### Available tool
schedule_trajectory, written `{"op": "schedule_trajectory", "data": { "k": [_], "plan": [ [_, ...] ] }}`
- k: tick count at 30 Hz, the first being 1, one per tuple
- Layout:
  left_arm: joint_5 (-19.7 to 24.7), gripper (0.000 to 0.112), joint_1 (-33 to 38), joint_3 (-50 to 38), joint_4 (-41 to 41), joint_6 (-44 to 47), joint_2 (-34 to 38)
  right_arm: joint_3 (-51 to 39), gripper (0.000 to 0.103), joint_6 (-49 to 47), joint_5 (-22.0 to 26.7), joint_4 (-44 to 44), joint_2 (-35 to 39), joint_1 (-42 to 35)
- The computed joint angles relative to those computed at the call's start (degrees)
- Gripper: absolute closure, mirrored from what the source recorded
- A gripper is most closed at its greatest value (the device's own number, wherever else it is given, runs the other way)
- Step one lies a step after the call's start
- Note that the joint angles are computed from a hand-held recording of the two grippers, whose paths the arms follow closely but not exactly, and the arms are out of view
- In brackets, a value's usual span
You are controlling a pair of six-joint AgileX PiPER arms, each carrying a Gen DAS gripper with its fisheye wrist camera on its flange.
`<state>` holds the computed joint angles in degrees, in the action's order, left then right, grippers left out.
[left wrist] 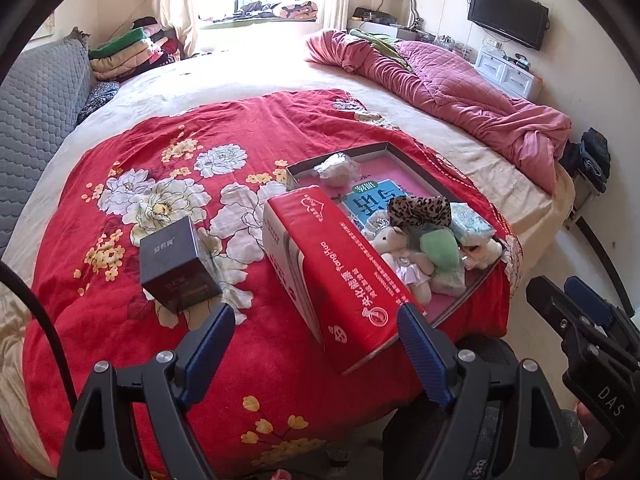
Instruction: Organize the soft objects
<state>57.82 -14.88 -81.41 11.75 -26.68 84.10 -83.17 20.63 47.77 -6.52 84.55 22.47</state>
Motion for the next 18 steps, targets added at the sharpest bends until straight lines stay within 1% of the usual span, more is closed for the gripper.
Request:
{"op": "schedule_trajectory", "data": {
  "k": [3, 11, 18],
  "plan": [
    [0.06, 0.03, -0.96, 1.8, 0.91, -0.65, -1.38, 0.06, 0.025, 1.39, 1.83, -2.67, -0.66, 1.47],
    [0.27, 0.03, -2.66, 4.29, 2.27, -2.42, -3.43, 2.53, 0.025, 1.43, 5.3, -2.94, -2.99, 2.85],
    [0.58, 0.029, -3.53, 5.31, 2.25, -2.84, -3.98, 4.48, 0.025, 1.86, 5.25, -3.7, -4.34, 2.28]
  ]
}}
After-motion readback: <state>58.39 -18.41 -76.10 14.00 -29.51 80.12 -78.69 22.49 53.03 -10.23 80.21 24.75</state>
